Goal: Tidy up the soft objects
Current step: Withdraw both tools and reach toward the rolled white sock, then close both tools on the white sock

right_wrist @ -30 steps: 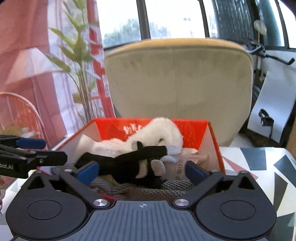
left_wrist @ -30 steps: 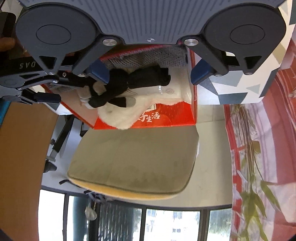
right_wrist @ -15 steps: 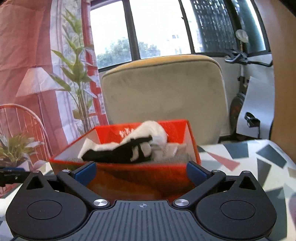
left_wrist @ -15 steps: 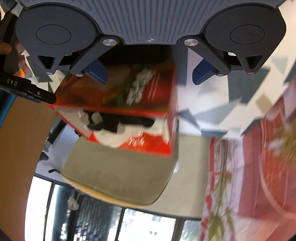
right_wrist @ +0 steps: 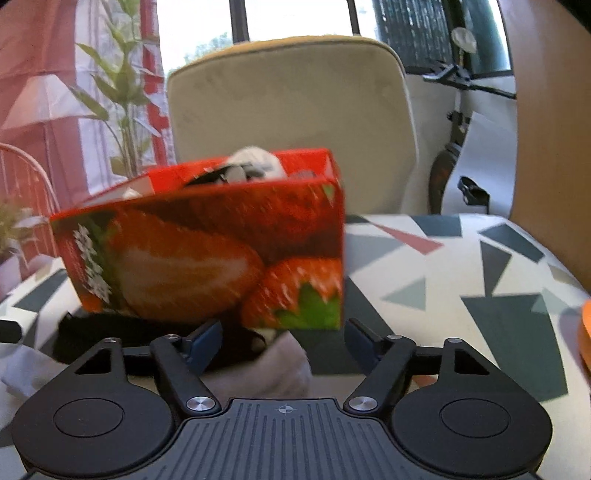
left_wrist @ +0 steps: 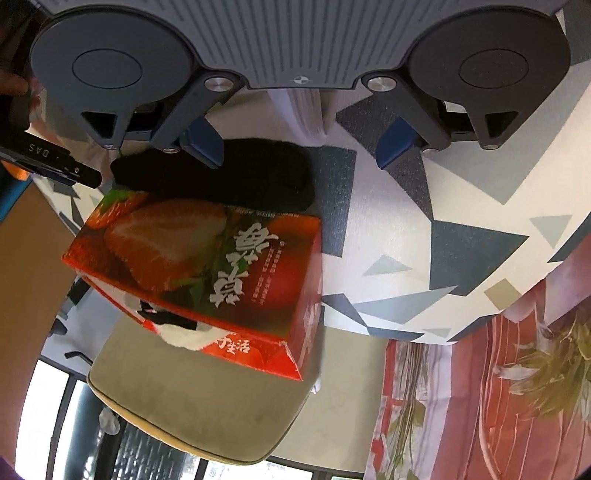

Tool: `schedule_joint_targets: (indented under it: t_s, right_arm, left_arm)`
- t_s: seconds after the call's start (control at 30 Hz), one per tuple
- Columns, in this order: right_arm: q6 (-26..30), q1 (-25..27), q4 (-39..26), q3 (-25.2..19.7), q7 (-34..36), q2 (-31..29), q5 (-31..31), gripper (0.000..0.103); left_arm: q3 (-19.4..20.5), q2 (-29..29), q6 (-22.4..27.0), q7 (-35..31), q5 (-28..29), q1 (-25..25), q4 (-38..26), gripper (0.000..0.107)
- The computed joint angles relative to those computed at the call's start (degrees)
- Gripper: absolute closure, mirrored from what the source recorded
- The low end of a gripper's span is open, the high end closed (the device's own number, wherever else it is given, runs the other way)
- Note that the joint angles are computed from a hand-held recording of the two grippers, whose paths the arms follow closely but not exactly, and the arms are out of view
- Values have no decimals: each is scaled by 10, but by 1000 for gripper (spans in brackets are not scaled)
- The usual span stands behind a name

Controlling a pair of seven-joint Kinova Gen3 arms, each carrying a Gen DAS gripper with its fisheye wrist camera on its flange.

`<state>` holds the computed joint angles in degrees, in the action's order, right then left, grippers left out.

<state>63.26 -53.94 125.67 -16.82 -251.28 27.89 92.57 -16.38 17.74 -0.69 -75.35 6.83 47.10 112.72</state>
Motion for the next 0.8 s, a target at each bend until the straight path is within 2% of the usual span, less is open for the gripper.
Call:
schedule_joint_targets:
  t_s: [0.07,0.13,0.2,0.27,0.5,0.57,0.8]
  right_arm:
    - [-10,5,3,-1,-7,3,5,38]
    - [-19,11,3,-1,-4,2,11,39]
    - [-37,21,-1,-3,10,0,6,41]
    - [-65,33,-4,-3,23,-3,9,49]
    - [-96,42,-8,1,40,-9,9,52]
    - [-105,49,-5,0,34,-12,11,52]
    - [-122,64,3,-3,13,-16,24,52]
  left_arm:
    - [-13,3,-7,-1,3,15,5,19]
    - [-24,5,-19,-11,16,30,11,21]
    - [3,6,-31,-16,14,8,18,21]
    - [28,6,-29,-31,21,-14,19,25]
    - [77,15,-31,-48,44,-63,21,27]
    - [85,17,-28,-47,46,-73,21,28]
    - [78,21,-38,-62,53,-64,23,28]
